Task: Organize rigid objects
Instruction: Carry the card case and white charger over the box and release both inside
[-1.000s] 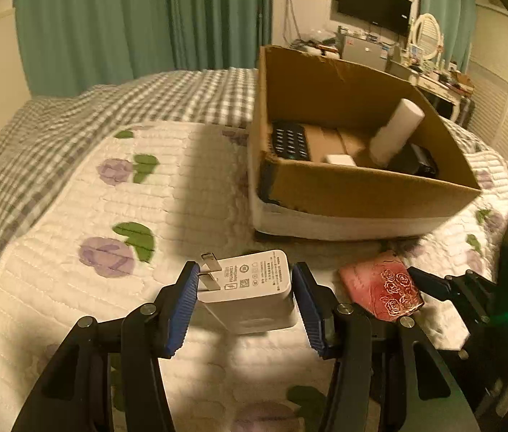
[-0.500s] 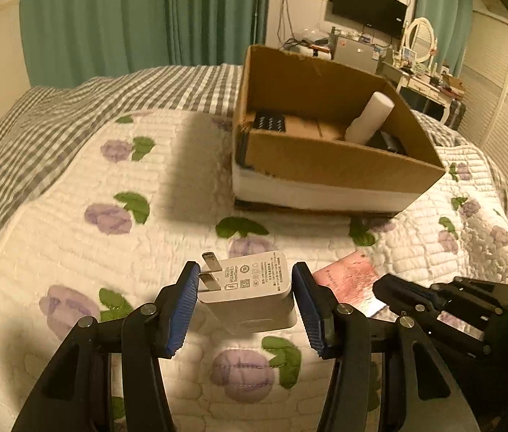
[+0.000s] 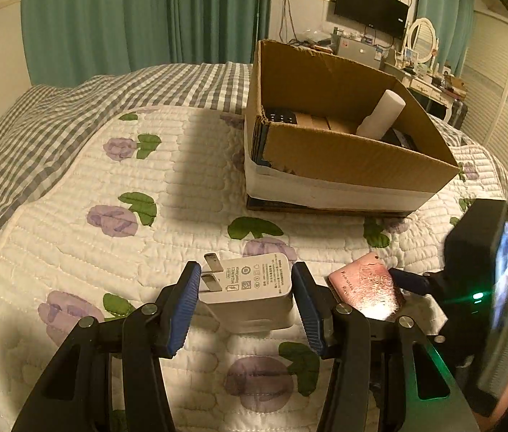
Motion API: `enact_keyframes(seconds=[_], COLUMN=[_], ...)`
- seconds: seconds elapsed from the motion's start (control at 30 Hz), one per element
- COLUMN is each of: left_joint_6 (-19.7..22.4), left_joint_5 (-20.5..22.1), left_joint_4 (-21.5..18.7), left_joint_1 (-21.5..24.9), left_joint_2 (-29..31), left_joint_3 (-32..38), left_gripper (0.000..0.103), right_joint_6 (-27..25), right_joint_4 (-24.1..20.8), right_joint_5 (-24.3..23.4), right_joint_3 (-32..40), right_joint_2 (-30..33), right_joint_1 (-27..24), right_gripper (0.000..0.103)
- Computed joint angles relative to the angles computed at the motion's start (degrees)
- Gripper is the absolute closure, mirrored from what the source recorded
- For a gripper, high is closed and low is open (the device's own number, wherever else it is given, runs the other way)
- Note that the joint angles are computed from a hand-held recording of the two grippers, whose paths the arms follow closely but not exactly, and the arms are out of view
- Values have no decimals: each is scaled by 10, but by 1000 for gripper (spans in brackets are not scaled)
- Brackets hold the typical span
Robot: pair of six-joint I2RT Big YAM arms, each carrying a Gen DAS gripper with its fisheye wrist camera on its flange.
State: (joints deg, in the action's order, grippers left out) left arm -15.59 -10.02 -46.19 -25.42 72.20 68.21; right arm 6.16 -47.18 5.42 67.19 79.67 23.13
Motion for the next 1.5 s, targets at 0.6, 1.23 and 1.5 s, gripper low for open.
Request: enact_keyframes(seconds=[0.6,1.23,1.5], left_joint_6=[-12,98,98], left_joint_5=[-4,17,0], left_joint_4=[-30,14,33], left_joint_1=[-22,-8,-12], left_joint_2=[-9,226,229], left_joint_3=[71,309,296], left_gripper=[51,51,49], right_joint_6=[1,-93,-100], right_joint_4=[34,72,71], right_joint_5=[-9,-42,-45], right_joint_3=[-1,191,200], right_joint_2=[-130,9,32], right_joint_1=[-25,-134,-136], right_gripper=[35,35,35])
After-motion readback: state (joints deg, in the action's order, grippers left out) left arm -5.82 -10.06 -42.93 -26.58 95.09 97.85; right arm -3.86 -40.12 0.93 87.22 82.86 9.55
